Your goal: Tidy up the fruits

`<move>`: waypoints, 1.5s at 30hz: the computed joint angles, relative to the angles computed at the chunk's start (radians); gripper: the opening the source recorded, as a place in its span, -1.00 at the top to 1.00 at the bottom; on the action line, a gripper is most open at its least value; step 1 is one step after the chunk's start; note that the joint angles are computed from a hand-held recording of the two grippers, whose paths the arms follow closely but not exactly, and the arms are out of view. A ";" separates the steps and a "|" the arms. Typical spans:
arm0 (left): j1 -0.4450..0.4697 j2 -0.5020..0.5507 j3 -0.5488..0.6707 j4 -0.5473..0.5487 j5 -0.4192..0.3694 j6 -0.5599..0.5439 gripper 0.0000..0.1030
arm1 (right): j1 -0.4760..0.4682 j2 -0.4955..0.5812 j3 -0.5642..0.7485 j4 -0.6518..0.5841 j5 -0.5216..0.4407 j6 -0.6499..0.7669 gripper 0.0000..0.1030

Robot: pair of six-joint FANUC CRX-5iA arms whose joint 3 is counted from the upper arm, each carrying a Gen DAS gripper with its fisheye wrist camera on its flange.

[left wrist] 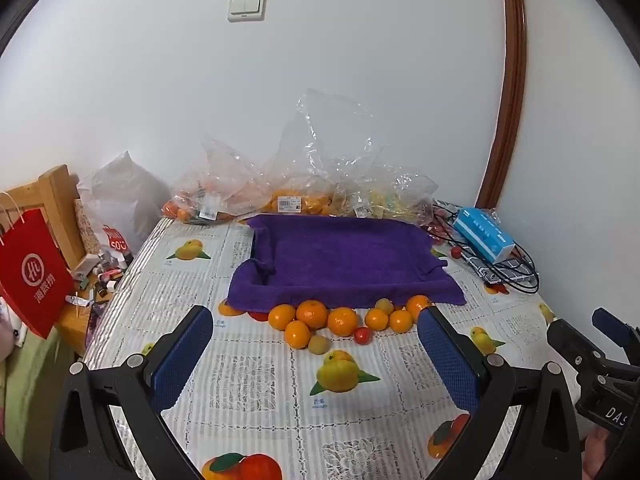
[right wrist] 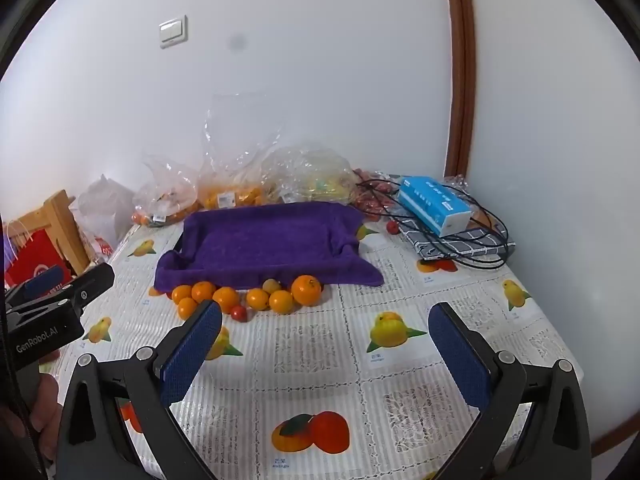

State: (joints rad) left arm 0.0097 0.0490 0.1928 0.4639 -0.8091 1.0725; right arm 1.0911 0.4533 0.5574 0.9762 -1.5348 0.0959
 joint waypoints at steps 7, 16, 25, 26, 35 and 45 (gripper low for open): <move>-0.002 0.007 -0.003 0.040 -0.015 -0.012 -0.99 | 0.011 -0.016 -0.034 0.015 0.005 -0.007 -0.99; 0.001 0.009 -0.008 0.058 -0.007 -0.022 -0.99 | 0.005 -0.013 -0.021 0.013 -0.003 -0.009 -0.99; 0.004 -0.001 -0.028 0.079 0.000 -0.046 -0.99 | 0.010 0.002 -0.007 0.031 0.002 0.002 -0.99; 0.005 0.000 -0.027 0.081 -0.002 -0.047 -0.99 | 0.010 0.003 -0.005 0.031 0.001 0.004 -0.99; 0.003 -0.007 -0.040 0.087 0.000 -0.050 -0.99 | 0.012 0.008 0.002 0.033 0.005 0.008 -0.99; 0.005 -0.012 -0.047 0.091 0.008 -0.056 -0.99 | 0.015 0.004 -0.008 0.036 0.018 0.002 -0.99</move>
State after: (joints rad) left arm 0.0143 0.0366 0.1458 0.5546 -0.8011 1.0166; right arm 1.1062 0.4571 0.5496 1.0118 -1.5166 0.0982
